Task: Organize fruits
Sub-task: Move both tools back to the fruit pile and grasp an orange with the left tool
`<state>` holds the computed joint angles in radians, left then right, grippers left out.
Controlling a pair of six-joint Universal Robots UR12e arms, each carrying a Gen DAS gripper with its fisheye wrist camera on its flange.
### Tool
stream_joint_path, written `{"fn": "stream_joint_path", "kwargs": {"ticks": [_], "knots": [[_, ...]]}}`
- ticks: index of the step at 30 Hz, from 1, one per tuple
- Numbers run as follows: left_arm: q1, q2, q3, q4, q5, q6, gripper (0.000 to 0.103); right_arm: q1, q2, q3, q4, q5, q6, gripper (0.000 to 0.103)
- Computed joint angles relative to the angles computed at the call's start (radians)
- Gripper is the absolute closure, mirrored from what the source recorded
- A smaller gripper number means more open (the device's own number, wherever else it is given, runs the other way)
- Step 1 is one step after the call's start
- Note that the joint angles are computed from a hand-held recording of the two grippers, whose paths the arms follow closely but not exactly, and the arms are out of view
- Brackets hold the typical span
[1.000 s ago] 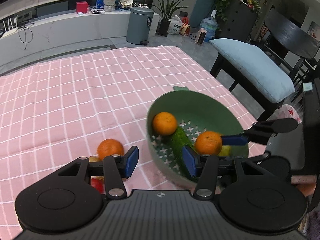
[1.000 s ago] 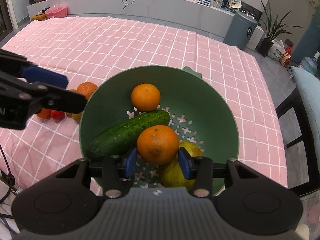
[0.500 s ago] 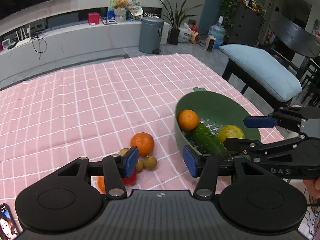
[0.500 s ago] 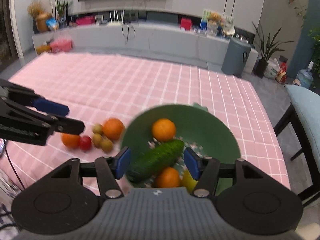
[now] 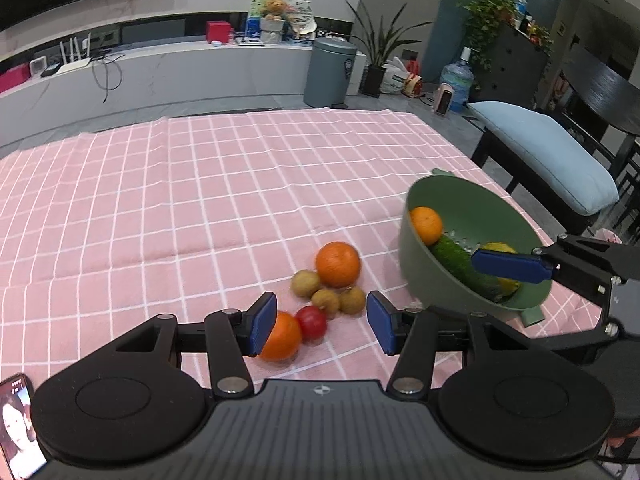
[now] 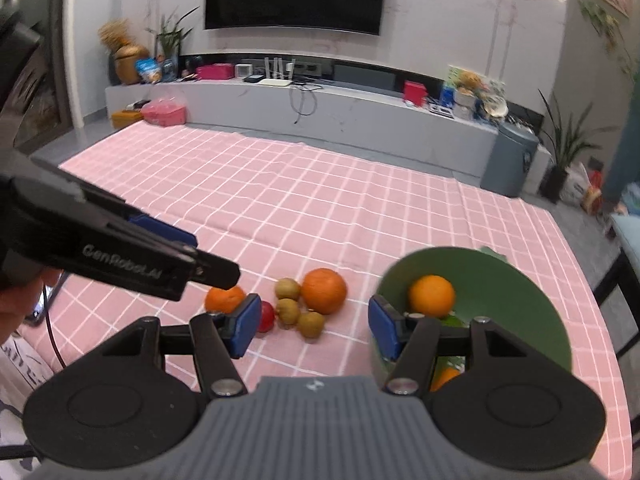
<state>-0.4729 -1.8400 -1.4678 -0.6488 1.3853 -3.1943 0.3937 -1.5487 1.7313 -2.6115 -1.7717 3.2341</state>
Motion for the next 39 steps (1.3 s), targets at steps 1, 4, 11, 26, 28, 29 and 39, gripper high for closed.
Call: {"fn": "stream_joint_path", "kwargs": {"ticks": [1,4,11,26,28,29,39], "knots": [[0.004,0.000,-0.005,0.006,-0.003,-0.006,0.042,0.005,0.009,-0.003,-0.005,0.000,-0.011,0.047],[0.014,-0.001,-0.021,0.030,-0.010,-0.024,0.042,0.017,0.032,-0.013,-0.011,-0.011,-0.043,0.049],[0.035,-0.006,-0.040,0.037,-0.038,-0.060,0.042,0.022,0.074,-0.033,-0.010,-0.036,-0.088,0.055],[0.042,-0.028,-0.017,-0.068,-0.059,-0.037,0.042,0.008,0.108,-0.028,0.017,-0.005,-0.087,0.063],[0.041,-0.035,-0.010,-0.080,-0.056,-0.030,0.042,0.008,0.110,-0.028,0.018,-0.002,-0.091,0.063],[0.039,-0.039,-0.005,-0.084,-0.054,-0.029,0.042,0.008,0.111,-0.029,0.017,-0.002,-0.093,0.063],[0.037,-0.056,0.014,-0.115,-0.057,-0.015,0.054,0.011,0.113,-0.025,0.003,-0.010,-0.106,0.063]]}}
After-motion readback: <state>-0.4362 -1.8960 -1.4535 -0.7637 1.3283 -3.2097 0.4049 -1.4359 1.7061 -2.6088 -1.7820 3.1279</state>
